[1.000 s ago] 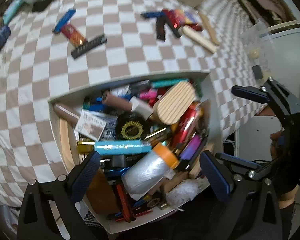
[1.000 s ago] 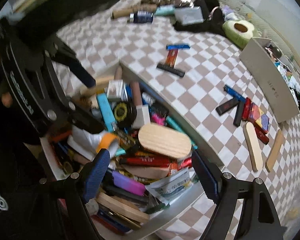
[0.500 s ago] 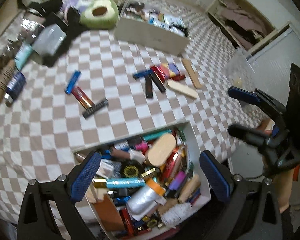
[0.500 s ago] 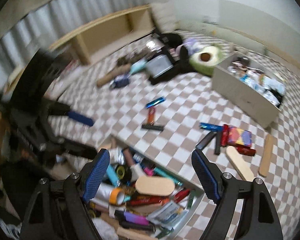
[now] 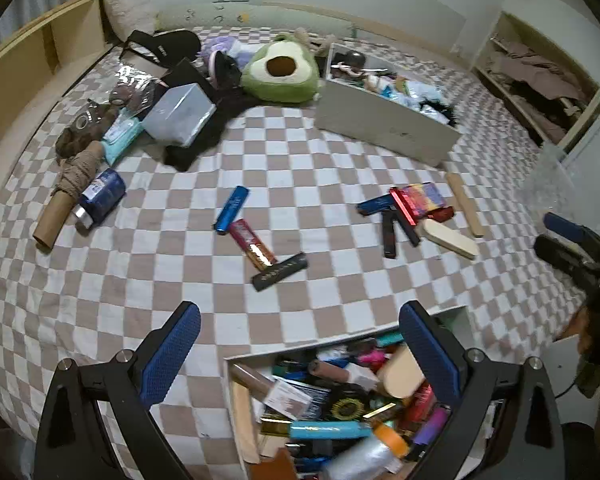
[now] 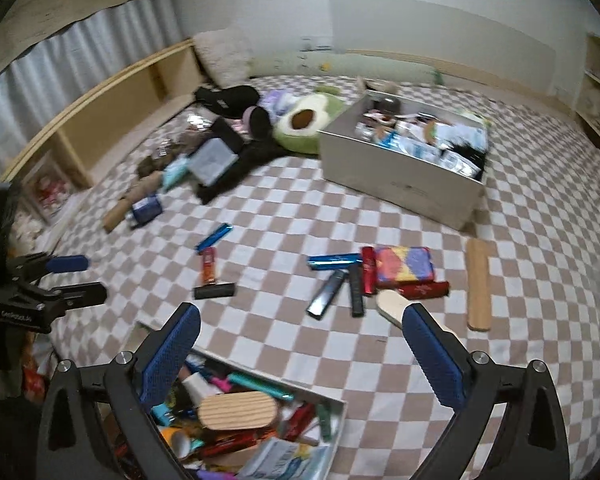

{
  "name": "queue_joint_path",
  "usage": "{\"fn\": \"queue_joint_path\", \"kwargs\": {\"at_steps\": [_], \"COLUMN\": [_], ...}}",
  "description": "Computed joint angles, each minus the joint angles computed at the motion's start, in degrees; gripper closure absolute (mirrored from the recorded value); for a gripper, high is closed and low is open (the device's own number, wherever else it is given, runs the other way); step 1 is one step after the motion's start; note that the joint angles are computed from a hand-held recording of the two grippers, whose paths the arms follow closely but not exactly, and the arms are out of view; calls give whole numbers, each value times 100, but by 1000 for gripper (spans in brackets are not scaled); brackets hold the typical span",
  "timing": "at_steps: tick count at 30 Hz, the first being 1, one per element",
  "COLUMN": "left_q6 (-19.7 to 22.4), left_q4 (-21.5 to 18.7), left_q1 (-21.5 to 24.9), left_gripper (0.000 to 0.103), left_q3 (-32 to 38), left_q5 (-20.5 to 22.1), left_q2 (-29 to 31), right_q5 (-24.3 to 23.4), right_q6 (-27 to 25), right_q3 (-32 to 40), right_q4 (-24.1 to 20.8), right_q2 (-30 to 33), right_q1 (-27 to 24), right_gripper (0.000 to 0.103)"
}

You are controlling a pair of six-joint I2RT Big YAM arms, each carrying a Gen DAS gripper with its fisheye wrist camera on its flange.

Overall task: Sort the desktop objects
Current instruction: 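Move left tool to the black lighter while right tool approaches another red tube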

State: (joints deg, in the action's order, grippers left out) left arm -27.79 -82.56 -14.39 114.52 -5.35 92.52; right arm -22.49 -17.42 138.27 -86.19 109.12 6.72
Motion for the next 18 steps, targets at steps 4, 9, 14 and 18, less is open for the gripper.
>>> {"fn": "queue_joint_path", "kwargs": {"at_steps": [4, 9, 14, 18], "left_q6": [-34, -104, -56, 142], "left_q4": [15, -70, -182, -228], "left_q1": [129, 281, 375, 377], "left_gripper": [0, 0, 0, 0], "left_q3": [-120, -77, 92, 221], "left_q5": [-51, -65, 3, 18], "left_q2": [21, 180, 424, 630], "right_q5": [208, 375, 488, 628], "right_q6": [336, 721, 979, 1058], "right_q3": [76, 534, 1077, 1336], "right_q4": [-27, -415, -838, -994], "right_q2": [157, 551, 959, 1175], "right_q1": [-71, -142, -175, -171], "right_gripper": [0, 0, 0, 0]}}
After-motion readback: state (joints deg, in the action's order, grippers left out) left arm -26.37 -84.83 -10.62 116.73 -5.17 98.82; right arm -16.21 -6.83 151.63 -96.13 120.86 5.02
